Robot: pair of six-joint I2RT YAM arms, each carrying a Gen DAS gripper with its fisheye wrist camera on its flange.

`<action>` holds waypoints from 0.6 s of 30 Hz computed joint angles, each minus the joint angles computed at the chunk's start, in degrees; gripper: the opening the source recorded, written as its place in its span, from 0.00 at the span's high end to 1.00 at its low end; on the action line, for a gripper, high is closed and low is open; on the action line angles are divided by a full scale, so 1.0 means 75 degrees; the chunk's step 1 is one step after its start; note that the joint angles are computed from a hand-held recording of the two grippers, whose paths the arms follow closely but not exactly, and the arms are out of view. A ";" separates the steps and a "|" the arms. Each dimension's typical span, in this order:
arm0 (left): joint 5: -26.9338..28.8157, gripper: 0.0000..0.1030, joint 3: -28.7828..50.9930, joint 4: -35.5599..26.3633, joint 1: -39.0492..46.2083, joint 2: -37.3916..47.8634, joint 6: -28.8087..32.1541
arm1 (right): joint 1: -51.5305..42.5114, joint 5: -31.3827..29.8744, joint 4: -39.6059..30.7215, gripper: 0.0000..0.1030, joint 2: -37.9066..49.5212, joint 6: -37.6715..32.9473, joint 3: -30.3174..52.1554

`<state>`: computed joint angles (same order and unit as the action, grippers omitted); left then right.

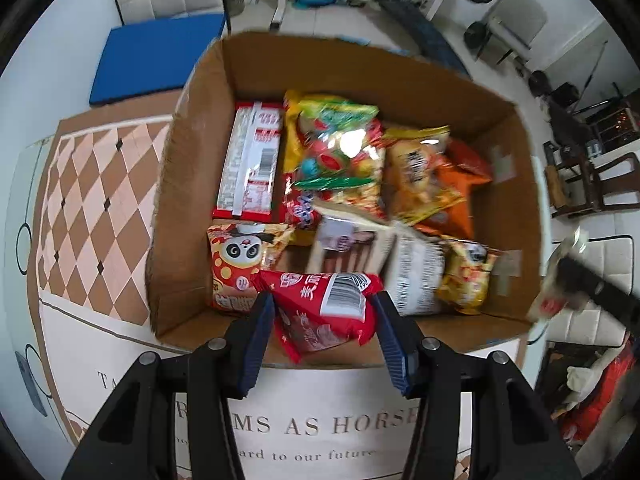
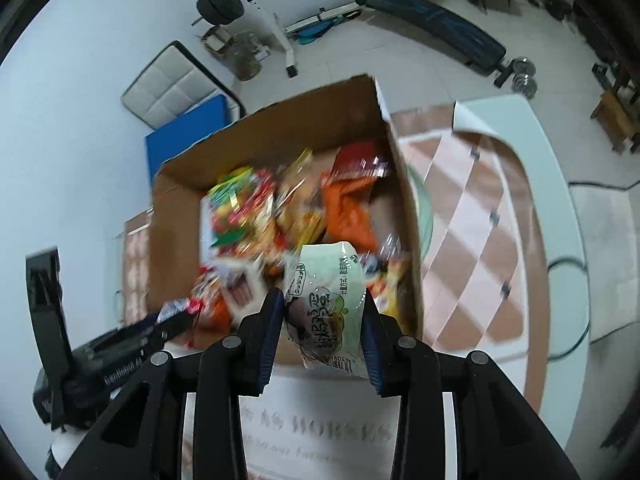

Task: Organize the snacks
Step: 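Lower both packs into the box and open both grippers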

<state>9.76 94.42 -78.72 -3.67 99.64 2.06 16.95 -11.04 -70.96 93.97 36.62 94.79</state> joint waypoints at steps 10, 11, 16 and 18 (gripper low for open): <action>0.0024 0.53 0.0059 0.0124 -0.0081 0.0737 -0.0020 | -0.0212 0.0874 -0.0181 0.61 0.2031 -0.0720 0.1236; 0.0035 0.53 0.0080 0.0145 -0.0079 0.0767 -0.0036 | -0.0190 0.0947 -0.0209 0.61 0.2138 -0.0737 0.1300; 0.0003 0.37 0.0356 0.0079 0.0034 0.0958 -0.0178 | -0.0211 0.1001 -0.0413 0.30 0.2462 -0.0717 0.1615; -0.0054 0.20 0.0466 0.0087 0.0087 0.1009 -0.0204 | -0.0158 0.1017 -0.0494 0.27 0.2476 -0.0711 0.1705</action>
